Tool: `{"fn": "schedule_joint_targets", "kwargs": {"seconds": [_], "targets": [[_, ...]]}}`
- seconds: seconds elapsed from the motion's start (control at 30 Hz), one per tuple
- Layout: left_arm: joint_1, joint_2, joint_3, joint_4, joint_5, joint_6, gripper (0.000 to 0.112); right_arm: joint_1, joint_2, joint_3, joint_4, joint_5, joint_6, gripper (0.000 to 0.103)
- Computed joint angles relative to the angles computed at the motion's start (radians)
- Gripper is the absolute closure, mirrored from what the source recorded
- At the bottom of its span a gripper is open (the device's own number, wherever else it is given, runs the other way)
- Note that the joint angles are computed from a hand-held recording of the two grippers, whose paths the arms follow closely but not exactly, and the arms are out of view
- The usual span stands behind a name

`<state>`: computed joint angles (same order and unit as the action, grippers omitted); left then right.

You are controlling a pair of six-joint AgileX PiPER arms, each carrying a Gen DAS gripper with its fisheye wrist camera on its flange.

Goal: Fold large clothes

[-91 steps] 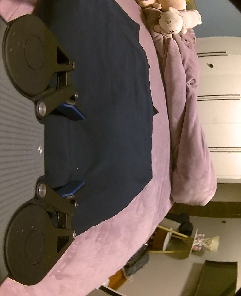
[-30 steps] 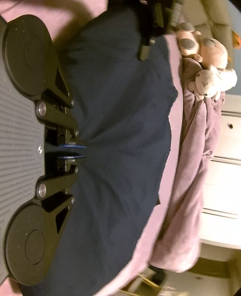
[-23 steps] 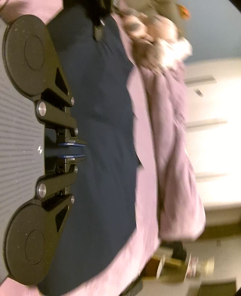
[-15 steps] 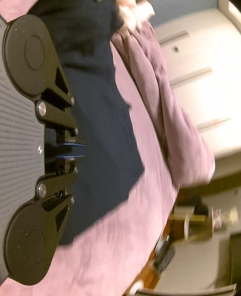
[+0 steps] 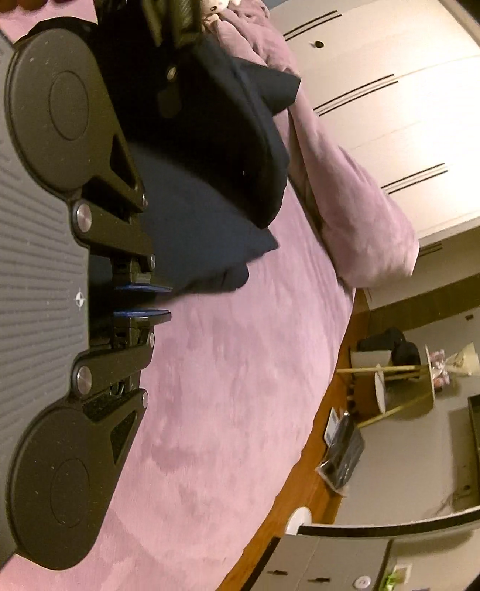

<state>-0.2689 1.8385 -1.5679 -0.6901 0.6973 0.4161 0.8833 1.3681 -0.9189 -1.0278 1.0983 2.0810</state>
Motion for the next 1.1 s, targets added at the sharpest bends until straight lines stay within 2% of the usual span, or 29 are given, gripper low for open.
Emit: {"fn": "schedule_joint_targets", "kwargs": {"seconds": [0.07, 0.13, 0.23, 0.3, 0.37, 0.47, 0.5, 0.57, 0.63, 0.73, 0.77, 0.83, 0.9, 1.0, 1.1], "targets": [[-0.032, -0.005, -0.007, 0.069, -0.025, -0.033, 0.053, -0.014, -0.019, 0.021, -0.001, -0.024, 0.006, 0.092], [-0.055, -0.035, -0.005, 0.109, -0.019, -0.025, 0.035, -0.012, -0.03, 0.02, -0.005, -0.024, 0.012, 0.09], [-0.026, -0.088, -0.006, 0.082, 0.053, 0.053, 0.032, 0.011, -0.042, 0.001, -0.016, -0.004, 0.002, 0.086], [0.017, -0.13, -0.003, 0.048, 0.125, 0.059, 0.032, 0.027, -0.048, -0.017, -0.03, 0.02, -0.017, 0.086], [0.089, -0.172, 0.026, -0.062, 0.195, 0.112, 0.033, 0.038, -0.053, -0.05, -0.047, 0.041, -0.039, 0.086], [0.213, -0.198, 0.013, -0.216, 0.363, 0.159, 0.033, 0.048, -0.052, -0.116, -0.099, 0.041, -0.109, 0.086], [0.262, -0.214, 0.022, -0.259, 0.396, 0.181, 0.033, 0.048, -0.042, -0.152, -0.112, 0.031, -0.147, 0.086], [0.321, -0.225, 0.02, -0.261, 0.388, 0.179, 0.033, 0.044, -0.024, -0.206, -0.145, -0.024, -0.212, 0.086], [0.359, -0.248, 0.054, -0.232, 0.32, 0.175, 0.032, 0.031, 0.007, -0.252, -0.151, -0.092, -0.277, 0.085], [0.359, -0.191, -0.001, -0.079, 0.26, 0.003, 0.033, -0.028, 0.081, -0.326, -0.045, -0.211, -0.422, 0.085], [0.356, -0.169, -0.021, -0.045, 0.256, -0.051, 0.033, -0.044, 0.11, -0.347, 0.001, -0.22, -0.47, 0.085], [0.355, -0.123, -0.043, 0.001, 0.261, -0.118, 0.033, -0.05, 0.186, -0.407, 0.097, -0.132, -0.562, 0.085], [0.337, -0.08, -0.061, 0.036, 0.254, -0.16, 0.033, -0.075, 0.2, -0.383, 0.17, -0.112, -0.578, 0.089], [0.302, -0.015, -0.108, 0.066, 0.271, -0.208, 0.034, -0.12, 0.131, -0.215, 0.185, -0.243, -0.512, 0.095], [0.298, -0.003, -0.073, -0.004, 0.259, -0.194, 0.034, -0.109, 0.11, -0.157, 0.156, -0.266, -0.507, 0.096]]}}
